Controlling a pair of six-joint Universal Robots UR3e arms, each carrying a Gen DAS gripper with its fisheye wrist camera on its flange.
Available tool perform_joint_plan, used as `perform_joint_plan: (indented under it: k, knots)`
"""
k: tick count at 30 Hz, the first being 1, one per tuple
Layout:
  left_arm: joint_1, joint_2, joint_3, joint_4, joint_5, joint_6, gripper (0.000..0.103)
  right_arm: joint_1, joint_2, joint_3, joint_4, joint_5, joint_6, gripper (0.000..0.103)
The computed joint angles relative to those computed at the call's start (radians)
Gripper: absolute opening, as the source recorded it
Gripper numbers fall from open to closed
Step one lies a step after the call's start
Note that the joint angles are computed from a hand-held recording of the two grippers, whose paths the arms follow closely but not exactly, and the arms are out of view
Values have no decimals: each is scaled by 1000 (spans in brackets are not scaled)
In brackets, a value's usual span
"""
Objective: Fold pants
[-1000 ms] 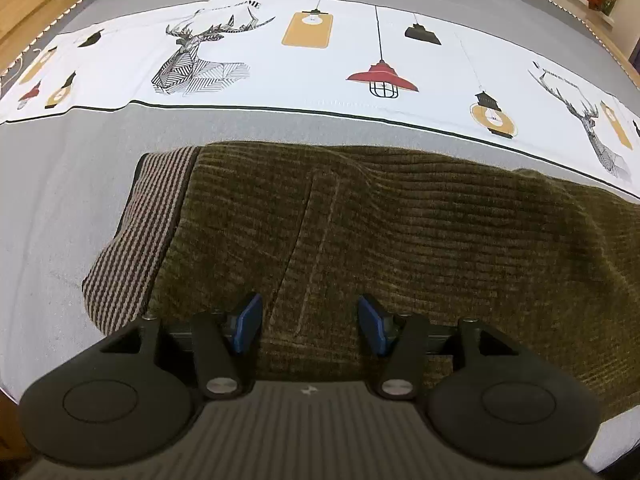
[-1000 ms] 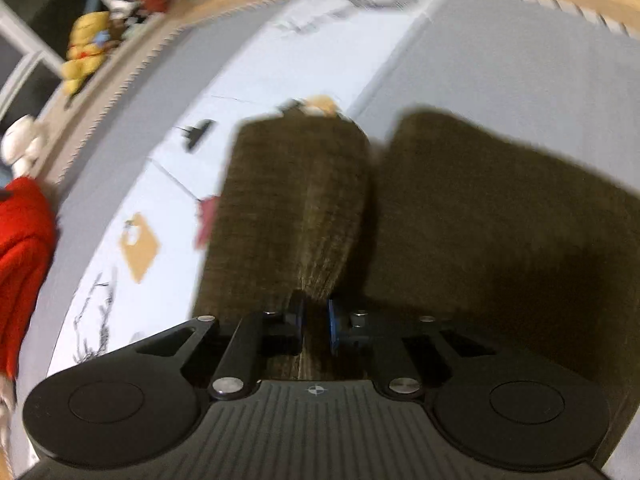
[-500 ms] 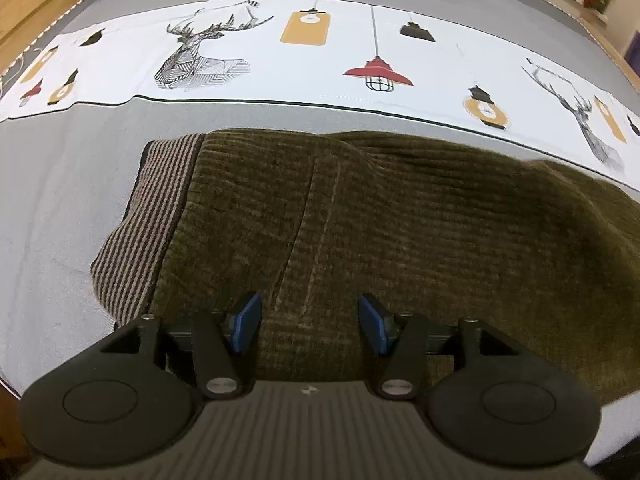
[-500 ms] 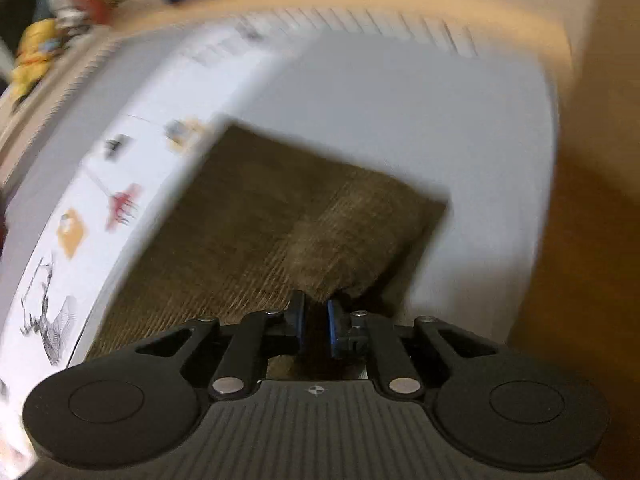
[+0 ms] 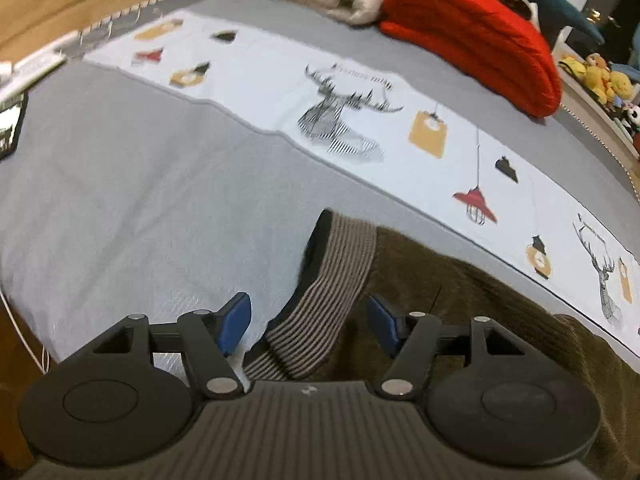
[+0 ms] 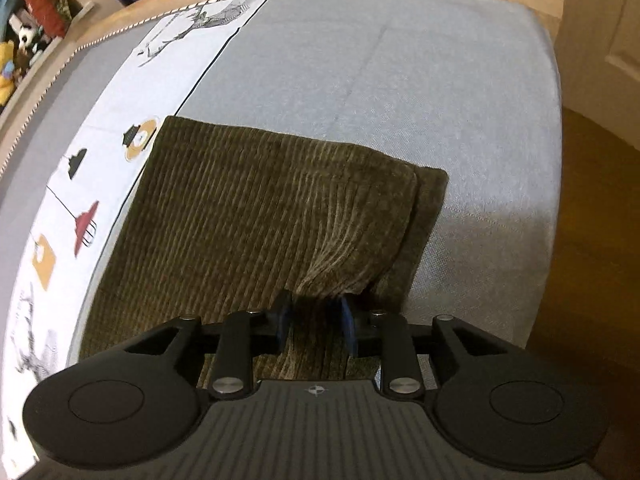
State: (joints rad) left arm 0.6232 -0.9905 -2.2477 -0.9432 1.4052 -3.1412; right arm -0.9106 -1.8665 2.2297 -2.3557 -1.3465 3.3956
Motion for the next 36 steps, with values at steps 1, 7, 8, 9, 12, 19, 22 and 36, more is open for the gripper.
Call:
perform_joint_plan:
  k: [1, 7, 8, 9, 12, 19, 22, 36]
  knots:
    - [-2, -10, 1, -10, -2, 8, 72, 9, 13, -7, -8, -10, 8, 28]
    - [-140, -165, 5, 71, 121, 16, 41, 13, -10, -1, 3, -27, 12, 18]
    - [-113, -140, -8, 64, 97, 22, 30, 10, -18, 0, 9, -23, 4, 16]
    - [-72, -100, -15, 37, 52, 26, 25, 5, -32, 2, 20, -16, -17, 12]
    - [22, 81, -32, -2, -41, 72, 22, 22, -74, 15, -33, -21, -62, 9]
    - [80, -21, 46, -279, 23, 61, 33, 98, -90, -4, -67, -150, -65, 9]
    - [-48, -41, 46, -135, 141, 38, 55, 87, -12, -51, 71, -186, -14, 12]
    - [-503, -428, 404, 38, 34, 220, 66, 295, -73, 3, -304, -105, -34, 23]
